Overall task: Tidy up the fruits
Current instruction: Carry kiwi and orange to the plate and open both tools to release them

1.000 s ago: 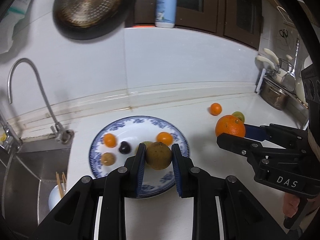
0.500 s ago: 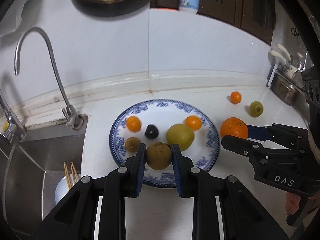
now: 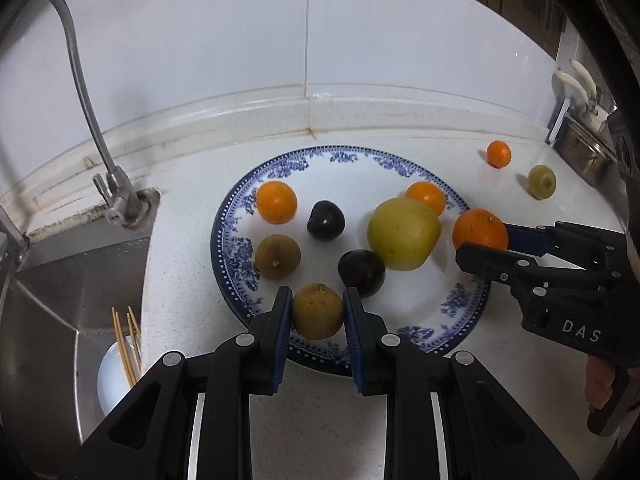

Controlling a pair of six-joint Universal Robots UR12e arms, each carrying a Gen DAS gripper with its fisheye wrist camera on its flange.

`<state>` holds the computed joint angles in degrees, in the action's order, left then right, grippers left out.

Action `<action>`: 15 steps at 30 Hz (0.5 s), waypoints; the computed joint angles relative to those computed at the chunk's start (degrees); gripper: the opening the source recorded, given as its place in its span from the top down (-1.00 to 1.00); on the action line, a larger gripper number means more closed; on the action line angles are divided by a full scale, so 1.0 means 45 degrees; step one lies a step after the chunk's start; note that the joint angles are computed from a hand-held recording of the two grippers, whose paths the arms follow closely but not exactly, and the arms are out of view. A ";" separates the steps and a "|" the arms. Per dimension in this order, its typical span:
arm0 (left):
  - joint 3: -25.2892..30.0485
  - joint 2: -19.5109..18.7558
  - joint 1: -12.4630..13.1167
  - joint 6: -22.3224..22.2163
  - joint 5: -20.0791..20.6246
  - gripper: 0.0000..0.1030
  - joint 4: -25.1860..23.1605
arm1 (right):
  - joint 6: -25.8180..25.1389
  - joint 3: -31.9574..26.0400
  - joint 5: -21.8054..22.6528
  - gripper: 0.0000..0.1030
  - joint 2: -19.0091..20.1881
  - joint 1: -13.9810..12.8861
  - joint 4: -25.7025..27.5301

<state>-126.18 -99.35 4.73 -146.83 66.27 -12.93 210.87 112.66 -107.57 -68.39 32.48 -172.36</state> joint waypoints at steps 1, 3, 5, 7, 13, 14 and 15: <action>0.0029 -0.0034 -0.0009 0.0035 0.0010 0.50 -0.0031 | 0.0012 -0.0007 0.0044 0.19 0.0020 -0.0028 0.0022; 0.0070 -0.0080 -0.0024 0.0121 0.0016 0.50 -0.0069 | 0.0018 -0.0042 0.0180 0.19 0.0081 -0.0082 0.0045; 0.0097 -0.0096 -0.0033 0.0203 -0.0010 0.50 -0.0095 | 0.0082 -0.0065 0.0222 0.19 0.0122 -0.0097 0.0089; 0.0111 -0.0110 -0.0051 0.0273 0.0010 0.50 -0.0067 | 0.0202 -0.0055 0.0336 0.18 0.0137 -0.0120 0.0118; 0.0121 -0.0061 -0.0018 0.0392 -0.0128 0.30 -0.0162 | 0.0355 -0.0078 0.0220 0.16 0.0123 -0.0080 0.0221; 0.0084 -0.0024 -0.0015 0.0415 -0.0149 0.27 -0.0095 | 0.0372 -0.0052 0.0179 0.06 0.0111 -0.0064 0.0143; 0.0063 0.0010 -0.0004 0.0416 -0.0170 0.26 -0.0085 | 0.0398 -0.0034 0.0006 -0.06 0.0099 -0.0014 0.0049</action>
<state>-125.90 -99.31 4.71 -144.96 65.51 -13.31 212.67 112.50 -107.54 -67.94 32.42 -172.14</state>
